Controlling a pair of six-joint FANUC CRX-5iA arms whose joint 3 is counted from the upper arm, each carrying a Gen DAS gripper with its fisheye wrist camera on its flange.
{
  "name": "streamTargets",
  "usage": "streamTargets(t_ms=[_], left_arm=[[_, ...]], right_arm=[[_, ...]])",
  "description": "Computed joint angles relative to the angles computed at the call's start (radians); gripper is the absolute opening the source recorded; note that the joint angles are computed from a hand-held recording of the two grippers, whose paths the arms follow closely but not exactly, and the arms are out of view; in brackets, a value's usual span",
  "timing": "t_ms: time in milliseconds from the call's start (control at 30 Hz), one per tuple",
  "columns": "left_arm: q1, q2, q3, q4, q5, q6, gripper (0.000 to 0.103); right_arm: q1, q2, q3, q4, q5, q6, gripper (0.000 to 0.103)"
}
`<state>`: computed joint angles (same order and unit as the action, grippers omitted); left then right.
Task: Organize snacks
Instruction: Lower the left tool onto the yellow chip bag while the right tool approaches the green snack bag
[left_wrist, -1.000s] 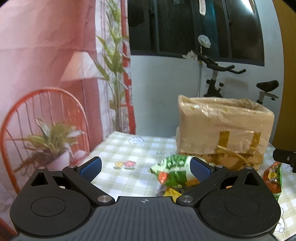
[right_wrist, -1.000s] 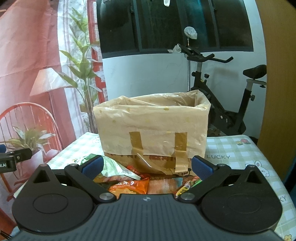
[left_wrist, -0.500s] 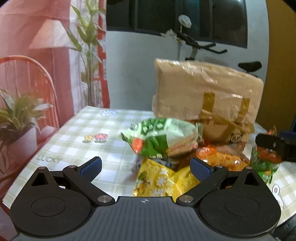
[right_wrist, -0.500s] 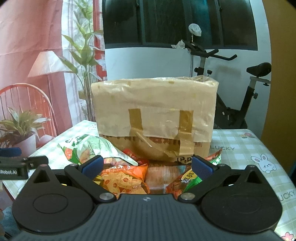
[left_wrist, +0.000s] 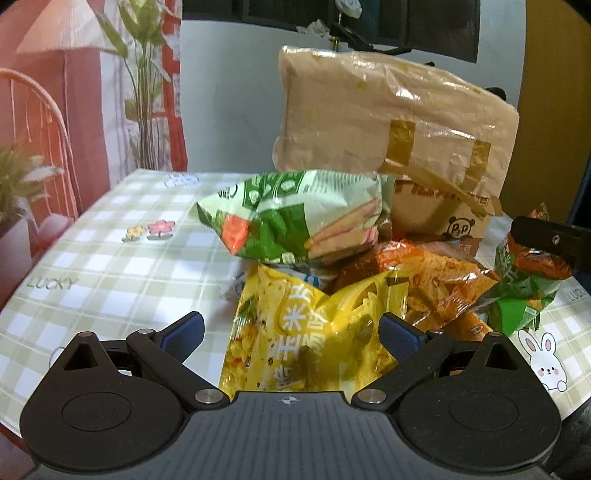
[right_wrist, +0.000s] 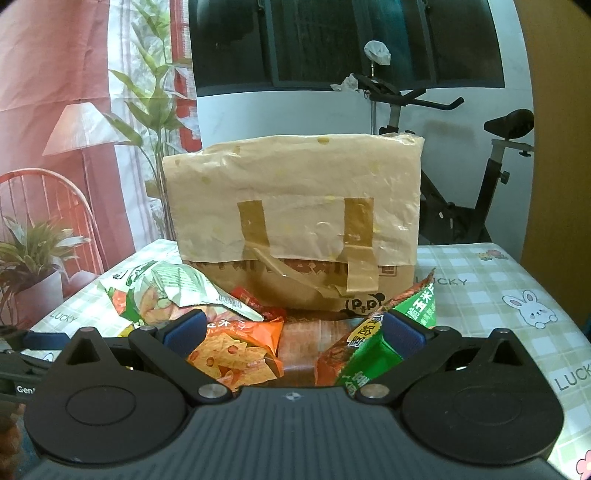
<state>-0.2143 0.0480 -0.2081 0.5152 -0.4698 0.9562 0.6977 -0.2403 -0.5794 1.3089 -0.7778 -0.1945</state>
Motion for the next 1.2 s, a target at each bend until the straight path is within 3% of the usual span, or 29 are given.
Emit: streamTargets(t_ms=[400,533,733,833,900,1200], left_arm=[[0.009,0.048,0.015,0.032,-0.03,0.001,0.102],[0.009,0.071,0.052,-0.04,-0.065,0.069,0.102],[0.015,0.086,0.04,0.018,-0.059,0.043,0.102],[0.018,0.075,0.019,0.054,-0.038,-0.009,0.092],[0.019,0.07,0.013,0.07,-0.03,-0.029,0.08],[0.019,0.026,-0.028,0.132,0.019,-0.027,0.079]], right_arm=[[-0.002,0.006,-0.002,0.015,-0.011,-0.011,0.103],[-0.003,0.006,-0.003,0.017,-0.011,-0.013,0.103],[-0.004,0.003,-0.007,0.015,-0.009,-0.015,0.103],[-0.004,0.003,-0.008,0.016,-0.01,-0.018,0.103],[-0.003,0.001,-0.011,0.018,-0.013,-0.025,0.103],[0.005,0.008,-0.013,0.035,-0.075,-0.065,0.103]])
